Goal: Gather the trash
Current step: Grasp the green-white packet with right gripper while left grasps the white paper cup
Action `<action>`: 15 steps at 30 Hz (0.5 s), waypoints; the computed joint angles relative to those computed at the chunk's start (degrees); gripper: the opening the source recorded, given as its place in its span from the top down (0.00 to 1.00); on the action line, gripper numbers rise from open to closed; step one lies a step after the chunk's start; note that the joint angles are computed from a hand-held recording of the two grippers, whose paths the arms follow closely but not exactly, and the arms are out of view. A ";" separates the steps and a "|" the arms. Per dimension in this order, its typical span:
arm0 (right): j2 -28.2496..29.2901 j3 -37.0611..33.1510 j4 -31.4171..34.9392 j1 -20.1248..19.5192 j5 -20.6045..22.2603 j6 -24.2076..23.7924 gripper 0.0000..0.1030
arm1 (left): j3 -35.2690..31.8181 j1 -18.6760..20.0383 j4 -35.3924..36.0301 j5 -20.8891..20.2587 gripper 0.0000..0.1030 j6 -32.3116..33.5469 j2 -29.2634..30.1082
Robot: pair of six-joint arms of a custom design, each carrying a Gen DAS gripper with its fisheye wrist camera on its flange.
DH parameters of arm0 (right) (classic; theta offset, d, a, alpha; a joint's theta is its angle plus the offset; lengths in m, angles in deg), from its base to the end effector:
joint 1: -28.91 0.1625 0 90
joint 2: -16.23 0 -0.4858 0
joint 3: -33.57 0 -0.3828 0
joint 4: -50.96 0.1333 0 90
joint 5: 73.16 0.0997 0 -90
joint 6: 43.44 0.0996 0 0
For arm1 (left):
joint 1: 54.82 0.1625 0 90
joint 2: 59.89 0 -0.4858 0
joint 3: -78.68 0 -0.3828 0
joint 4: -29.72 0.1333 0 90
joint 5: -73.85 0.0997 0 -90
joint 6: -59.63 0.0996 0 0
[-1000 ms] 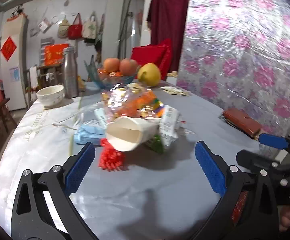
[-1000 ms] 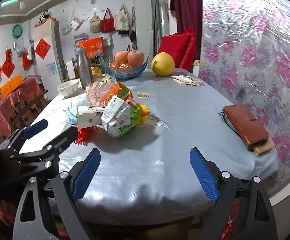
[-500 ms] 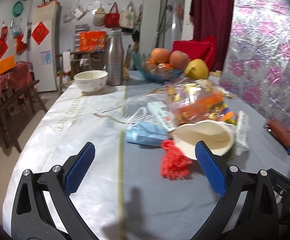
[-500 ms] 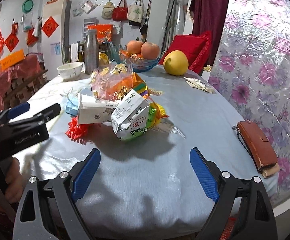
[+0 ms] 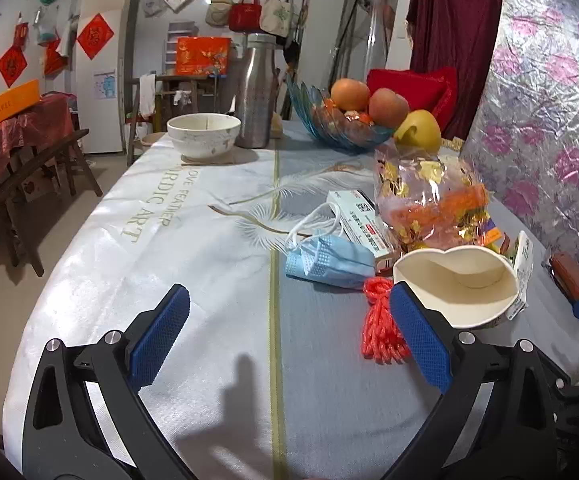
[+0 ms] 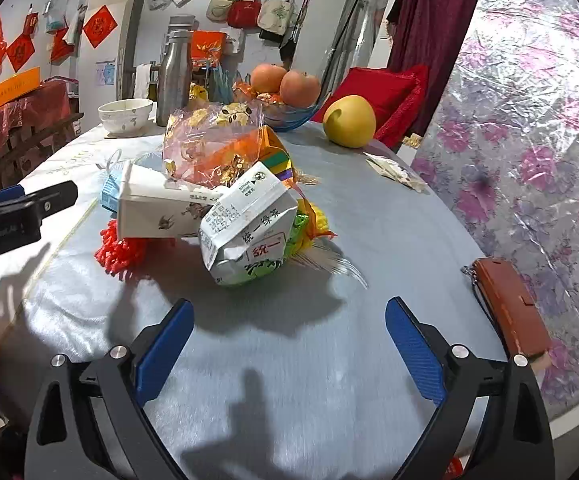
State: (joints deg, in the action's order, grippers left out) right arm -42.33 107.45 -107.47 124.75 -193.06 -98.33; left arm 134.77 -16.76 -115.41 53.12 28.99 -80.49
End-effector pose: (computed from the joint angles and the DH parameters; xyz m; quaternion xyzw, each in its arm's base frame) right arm 0.1597 -0.7391 0.5037 0.3374 -0.8040 0.2972 0.3892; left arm -0.5471 -0.7160 0.1115 0.0546 0.8147 -0.4750 0.3282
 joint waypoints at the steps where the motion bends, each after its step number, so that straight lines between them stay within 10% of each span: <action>1: 0.06 -0.65 1.37 -0.17 0.68 0.60 0.08 | -0.07 0.06 0.33 -0.41 0.06 0.01 -0.05; 8: -0.57 -10.46 22.49 -3.64 15.37 14.80 0.08 | 2.46 1.20 -0.06 -8.62 0.06 -0.92 -2.67; 15: 0.35 -14.04 30.37 -4.91 21.13 19.01 0.08 | 4.22 1.35 -1.74 -6.29 0.06 -1.65 -3.81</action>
